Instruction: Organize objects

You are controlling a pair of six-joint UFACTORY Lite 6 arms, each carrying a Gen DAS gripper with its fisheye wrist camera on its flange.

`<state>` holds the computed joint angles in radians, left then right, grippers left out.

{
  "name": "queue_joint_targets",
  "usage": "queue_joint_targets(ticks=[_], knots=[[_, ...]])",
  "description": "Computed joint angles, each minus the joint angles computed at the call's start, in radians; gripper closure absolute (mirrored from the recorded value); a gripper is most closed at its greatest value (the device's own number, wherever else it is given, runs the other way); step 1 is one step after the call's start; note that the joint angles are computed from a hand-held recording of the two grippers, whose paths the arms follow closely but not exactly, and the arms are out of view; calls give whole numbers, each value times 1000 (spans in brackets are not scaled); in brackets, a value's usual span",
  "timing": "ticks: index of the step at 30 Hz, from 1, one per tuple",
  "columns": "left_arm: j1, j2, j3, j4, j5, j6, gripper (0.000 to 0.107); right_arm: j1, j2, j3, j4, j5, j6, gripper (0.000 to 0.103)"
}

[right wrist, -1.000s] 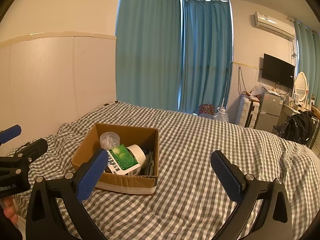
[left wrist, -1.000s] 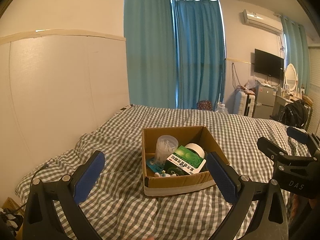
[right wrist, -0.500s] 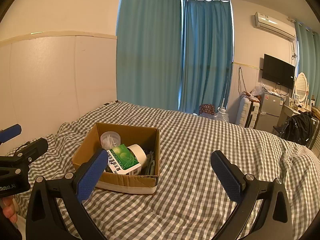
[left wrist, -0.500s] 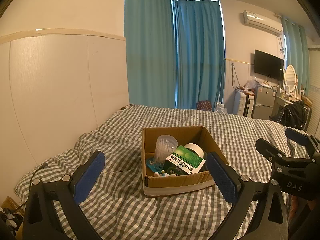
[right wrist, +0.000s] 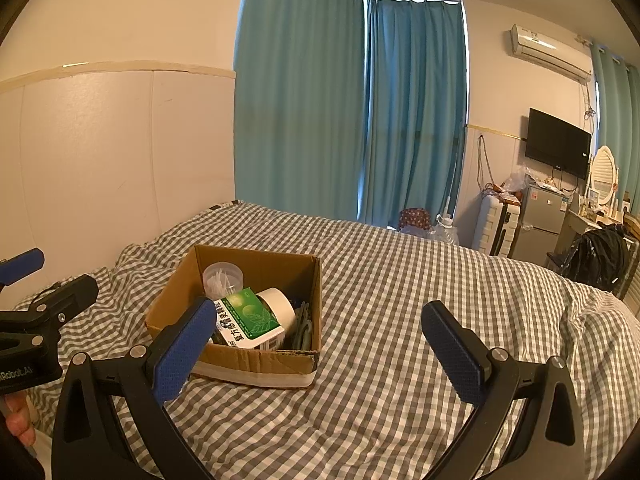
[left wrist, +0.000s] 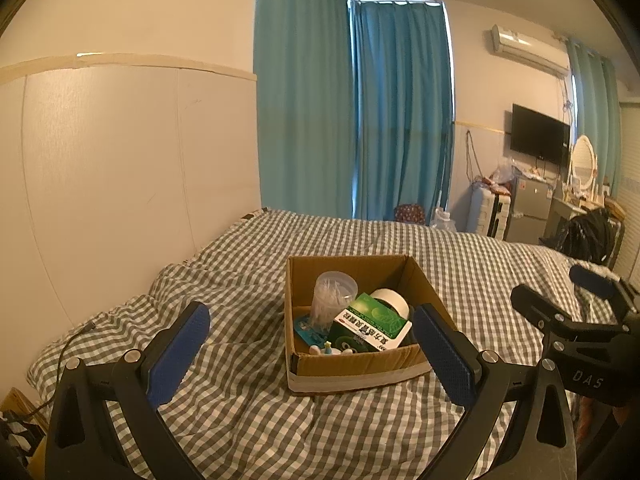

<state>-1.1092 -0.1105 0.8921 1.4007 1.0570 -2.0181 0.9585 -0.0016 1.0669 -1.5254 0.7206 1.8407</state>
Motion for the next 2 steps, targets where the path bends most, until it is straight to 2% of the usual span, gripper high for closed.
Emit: queue_joint_targets(ticks=[2], knots=[[3, 0, 5, -6, -4, 12, 4, -7, -8, -6, 2, -19, 8, 0]])
